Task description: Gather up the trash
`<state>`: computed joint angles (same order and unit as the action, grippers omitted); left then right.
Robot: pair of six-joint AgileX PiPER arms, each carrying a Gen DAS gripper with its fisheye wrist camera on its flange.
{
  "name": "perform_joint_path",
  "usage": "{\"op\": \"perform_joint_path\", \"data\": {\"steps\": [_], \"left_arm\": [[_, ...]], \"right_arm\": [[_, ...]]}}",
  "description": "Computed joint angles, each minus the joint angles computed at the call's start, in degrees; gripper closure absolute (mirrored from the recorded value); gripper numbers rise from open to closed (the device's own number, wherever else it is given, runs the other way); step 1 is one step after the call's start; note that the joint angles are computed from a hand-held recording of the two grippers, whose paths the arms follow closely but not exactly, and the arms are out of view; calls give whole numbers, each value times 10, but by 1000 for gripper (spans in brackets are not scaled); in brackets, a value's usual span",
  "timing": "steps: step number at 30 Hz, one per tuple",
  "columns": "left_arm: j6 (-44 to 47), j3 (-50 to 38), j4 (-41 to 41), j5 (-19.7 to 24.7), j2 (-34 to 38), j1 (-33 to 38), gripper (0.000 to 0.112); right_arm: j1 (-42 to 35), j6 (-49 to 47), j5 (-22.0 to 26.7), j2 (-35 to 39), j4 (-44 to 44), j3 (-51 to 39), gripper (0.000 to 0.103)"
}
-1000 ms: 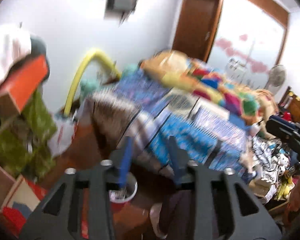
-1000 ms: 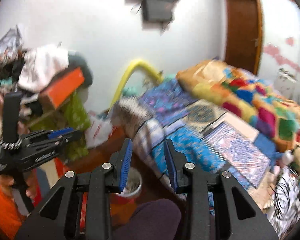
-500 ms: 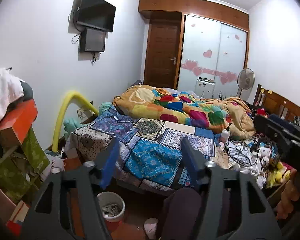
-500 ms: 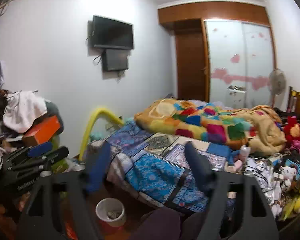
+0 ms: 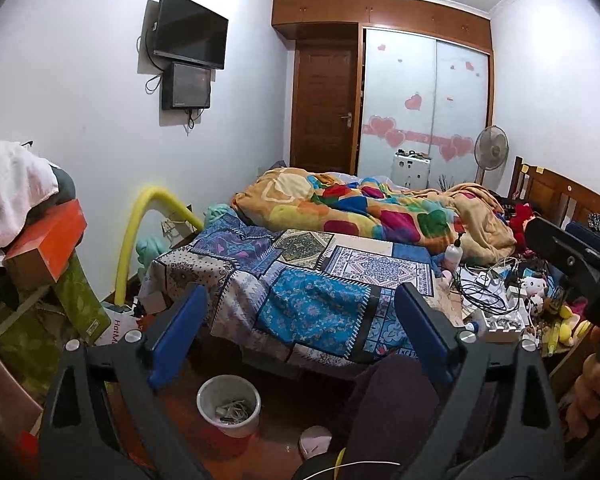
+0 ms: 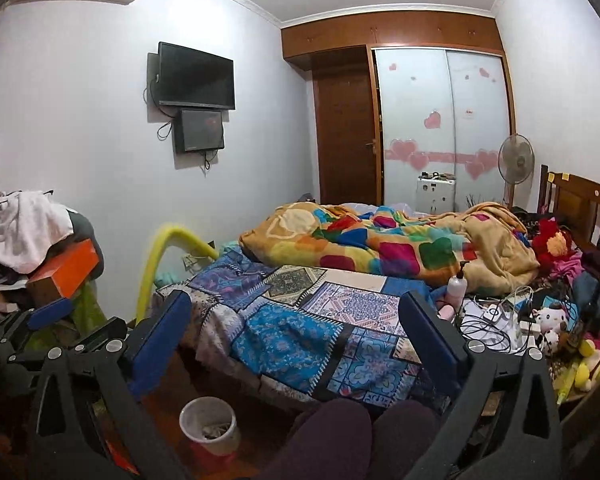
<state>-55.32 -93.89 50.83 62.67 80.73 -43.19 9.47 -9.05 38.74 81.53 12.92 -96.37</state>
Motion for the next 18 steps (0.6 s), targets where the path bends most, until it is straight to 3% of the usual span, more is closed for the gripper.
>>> {"op": "perform_joint_path", "data": {"steps": [18], "left_arm": [[-16, 31, -5, -16, -15, 1, 17]], "right_arm": [[-10, -29, 10, -2, 25, 6, 0]]}}
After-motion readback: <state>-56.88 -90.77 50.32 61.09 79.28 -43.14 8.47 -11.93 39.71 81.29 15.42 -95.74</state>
